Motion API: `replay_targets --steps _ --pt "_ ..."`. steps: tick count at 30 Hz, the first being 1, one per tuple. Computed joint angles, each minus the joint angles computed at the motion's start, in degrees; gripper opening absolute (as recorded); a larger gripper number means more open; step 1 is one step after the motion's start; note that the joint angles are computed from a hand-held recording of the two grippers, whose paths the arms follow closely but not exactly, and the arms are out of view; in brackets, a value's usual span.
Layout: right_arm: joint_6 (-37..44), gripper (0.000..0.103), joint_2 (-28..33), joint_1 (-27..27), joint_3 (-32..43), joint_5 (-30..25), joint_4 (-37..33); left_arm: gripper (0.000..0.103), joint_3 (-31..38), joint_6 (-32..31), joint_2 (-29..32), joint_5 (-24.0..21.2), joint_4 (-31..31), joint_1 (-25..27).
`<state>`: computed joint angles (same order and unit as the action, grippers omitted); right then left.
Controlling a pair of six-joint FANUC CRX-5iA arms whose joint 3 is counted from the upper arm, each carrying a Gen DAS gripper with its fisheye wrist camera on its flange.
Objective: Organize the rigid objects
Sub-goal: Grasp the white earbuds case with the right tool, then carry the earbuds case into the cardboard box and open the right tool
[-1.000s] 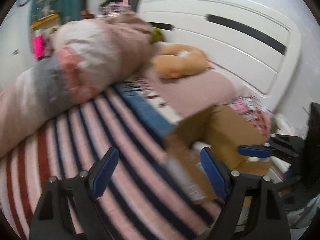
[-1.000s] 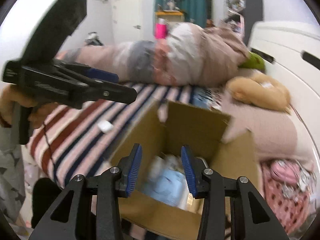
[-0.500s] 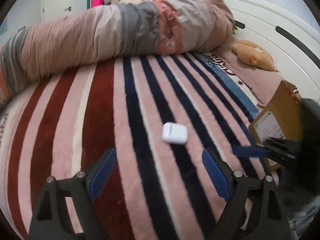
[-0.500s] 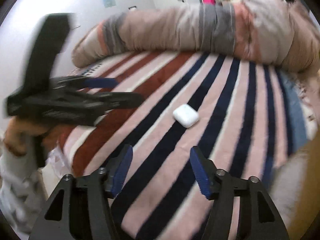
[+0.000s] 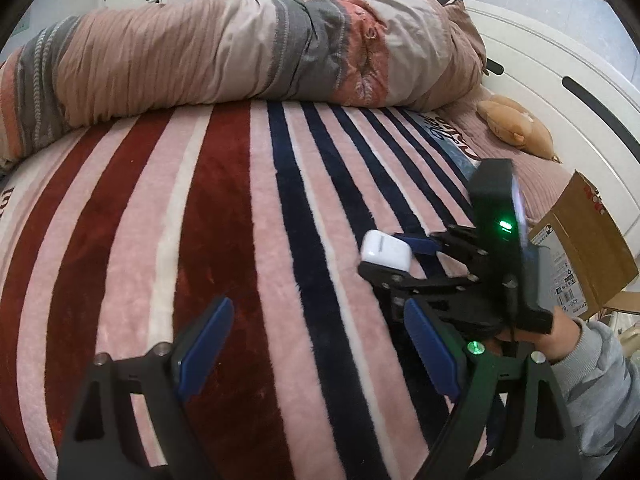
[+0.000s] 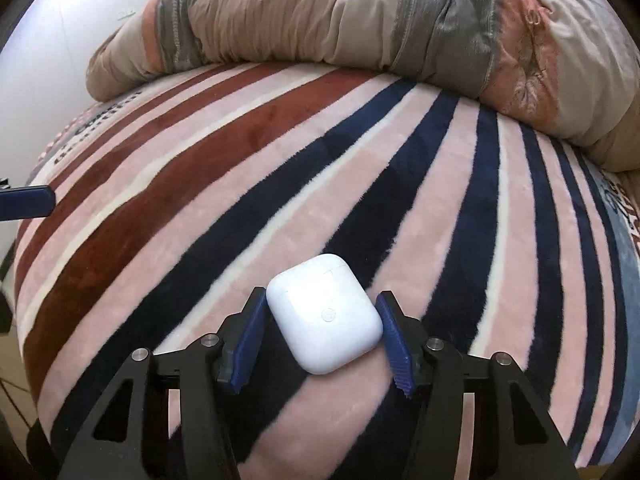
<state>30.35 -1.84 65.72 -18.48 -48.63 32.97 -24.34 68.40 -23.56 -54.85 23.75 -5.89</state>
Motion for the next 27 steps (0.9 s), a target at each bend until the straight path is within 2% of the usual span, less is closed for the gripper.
replay_targets --steps 5,8,10,13,16,18,20,23,27 --pt "-4.3 0.051 -6.5 4.7 -2.9 -1.5 3.9 0.085 0.2 -1.0 -0.9 -0.7 1.9 -0.3" --pt "-5.3 0.051 -10.3 9.6 -3.3 -6.4 7.7 0.085 -0.9 -6.0 -1.7 -2.5 10.4 -0.1" --pt "-6.1 0.051 -13.2 13.1 -3.6 -9.4 10.4 0.085 -1.0 -9.8 -2.0 -3.3 15.6 -1.8" --pt "-8.3 0.051 -16.8 17.9 -3.5 -14.6 14.5 0.083 1.3 -11.5 -1.2 -3.8 18.5 -6.2" --pt "-10.1 0.051 -20.0 22.5 -4.6 -20.2 19.7 0.065 4.8 -12.2 1.3 -4.1 21.0 -11.6" --pt "-10.9 0.051 -21.9 25.6 -5.3 -24.5 22.7 0.044 8.1 -11.3 4.2 -4.3 21.5 -15.2" --pt "-11.7 0.051 -23.6 28.0 -6.1 -29.1 24.6 0.032 10.8 -10.6 6.5 -3.7 21.2 -18.4" --pt "-13.7 0.050 -27.2 30.7 -7.7 -34.4 25.4 0.028 15.8 -8.2 10.2 -2.6 17.8 -23.5" --pt "-16.9 0.050 -32.5 34.8 -10.1 -42.1 25.7 0.029 23.4 -4.9 16.6 -3.2 14.1 -29.2"
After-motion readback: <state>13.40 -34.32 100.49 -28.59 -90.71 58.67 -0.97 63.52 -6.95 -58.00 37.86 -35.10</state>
